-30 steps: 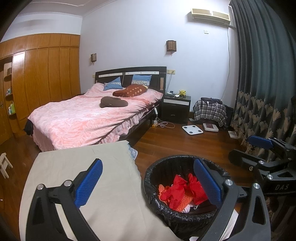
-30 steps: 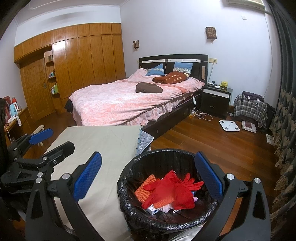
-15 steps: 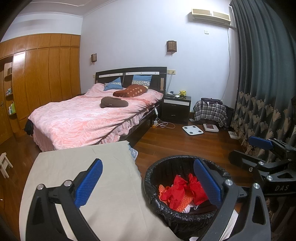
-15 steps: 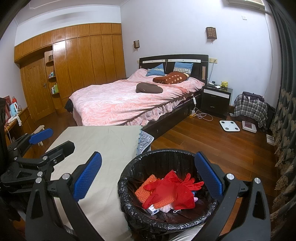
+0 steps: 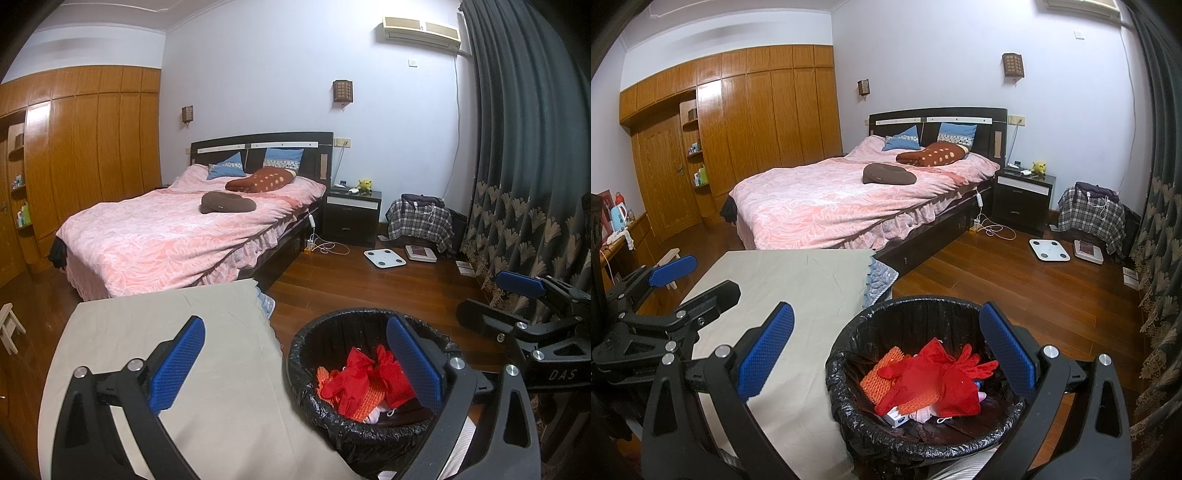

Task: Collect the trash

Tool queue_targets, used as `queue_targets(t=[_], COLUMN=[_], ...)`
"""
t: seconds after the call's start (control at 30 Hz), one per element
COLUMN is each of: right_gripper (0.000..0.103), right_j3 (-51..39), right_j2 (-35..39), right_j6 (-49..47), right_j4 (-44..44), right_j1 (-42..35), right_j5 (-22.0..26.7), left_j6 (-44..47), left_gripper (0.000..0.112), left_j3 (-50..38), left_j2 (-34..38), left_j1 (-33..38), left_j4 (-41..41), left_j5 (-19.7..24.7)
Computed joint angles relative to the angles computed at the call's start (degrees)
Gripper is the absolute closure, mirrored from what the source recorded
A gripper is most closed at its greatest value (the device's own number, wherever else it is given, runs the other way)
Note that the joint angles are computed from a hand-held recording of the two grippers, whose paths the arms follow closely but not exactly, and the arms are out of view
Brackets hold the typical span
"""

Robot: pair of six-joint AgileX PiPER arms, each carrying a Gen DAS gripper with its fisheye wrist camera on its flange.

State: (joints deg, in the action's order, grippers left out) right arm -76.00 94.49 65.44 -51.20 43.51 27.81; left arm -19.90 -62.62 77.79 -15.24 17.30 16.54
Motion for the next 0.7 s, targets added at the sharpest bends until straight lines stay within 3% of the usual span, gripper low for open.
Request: queue_targets(t=[0.7], right_gripper=[0.005], right_j3=[-0.25], right_j2=[0.52], right_j6=[0.62], right_j4=[-0.14], right_j1=[0.59], right_j5=[0.14], left_j6=[1.00], left_gripper=[0.015], left_j3=[0.22], left_j2=[-0.07], left_j1=[0.36], left_j4=[-0.95], left_j5=[-0.18])
